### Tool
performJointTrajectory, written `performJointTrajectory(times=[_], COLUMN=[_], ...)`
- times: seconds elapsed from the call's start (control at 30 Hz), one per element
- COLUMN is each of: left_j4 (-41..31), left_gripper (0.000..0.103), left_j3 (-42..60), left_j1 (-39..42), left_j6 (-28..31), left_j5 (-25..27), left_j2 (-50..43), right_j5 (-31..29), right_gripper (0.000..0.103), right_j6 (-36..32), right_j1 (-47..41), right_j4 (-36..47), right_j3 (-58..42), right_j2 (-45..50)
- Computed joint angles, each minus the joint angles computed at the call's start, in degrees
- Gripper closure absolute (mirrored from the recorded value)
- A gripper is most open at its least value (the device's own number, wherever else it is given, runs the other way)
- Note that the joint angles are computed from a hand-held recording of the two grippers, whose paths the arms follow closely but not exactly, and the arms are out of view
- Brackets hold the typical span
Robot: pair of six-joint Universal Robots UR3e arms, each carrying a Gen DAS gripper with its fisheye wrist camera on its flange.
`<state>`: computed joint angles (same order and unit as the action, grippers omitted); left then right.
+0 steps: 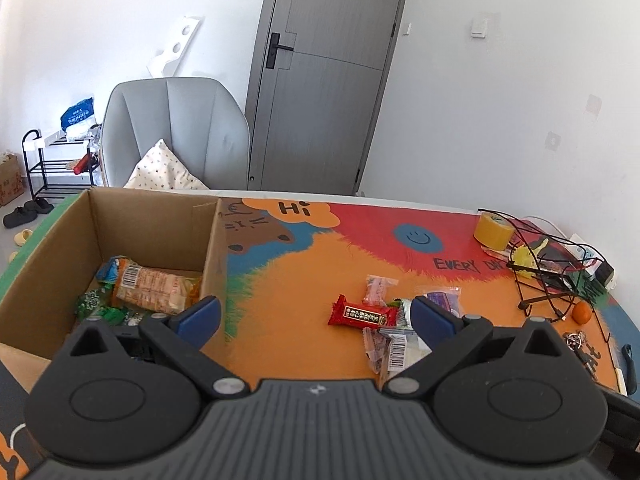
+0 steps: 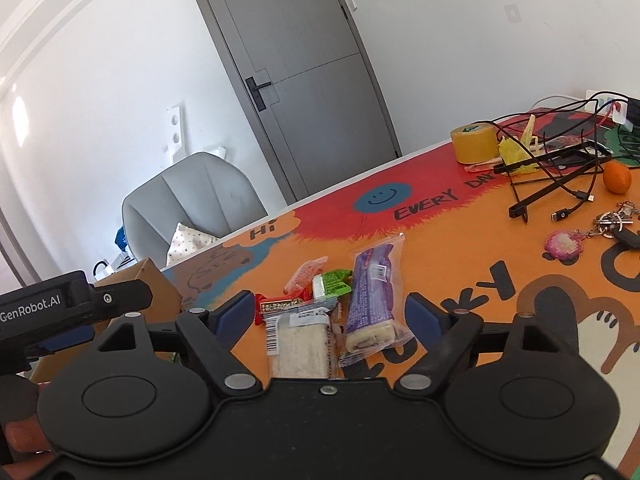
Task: Organize snacks
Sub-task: 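Open the right tool to drop the tan bread packet while both tools return to the pile, then grasp the red chocolate bar with the left tool while the right tool grasps purple bread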
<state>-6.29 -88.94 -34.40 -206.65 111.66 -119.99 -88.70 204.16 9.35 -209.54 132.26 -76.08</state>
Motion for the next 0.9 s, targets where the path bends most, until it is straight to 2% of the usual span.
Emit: performJointTrajectory(times=[0.43, 0.7, 0.9], left_j4=[-6.0, -12.3, -18.1], left_gripper=[0.005, 0.008, 0.01], left_j3=[12.3, 21.6, 29.6], left_j1=[0.4, 1.2, 2.0], left_j6=[-0.8, -1.6, -2.4], left_j5=[-1.2, -2.4, -3.3], left_j2=[-8.9, -14.4, -19.1], right_j5=[4.3, 5.4, 8.5], right_gripper=[0.048, 0.049, 0.061], right_j6=[0.3, -0.7, -0.8], right_j1=[-5.0, -5.8, -7.1], right_j4=[3.5, 9.1, 12.0], right_j3=[-4.1, -10.9, -14.4], right_j2=[5.3, 9.8, 13.3])
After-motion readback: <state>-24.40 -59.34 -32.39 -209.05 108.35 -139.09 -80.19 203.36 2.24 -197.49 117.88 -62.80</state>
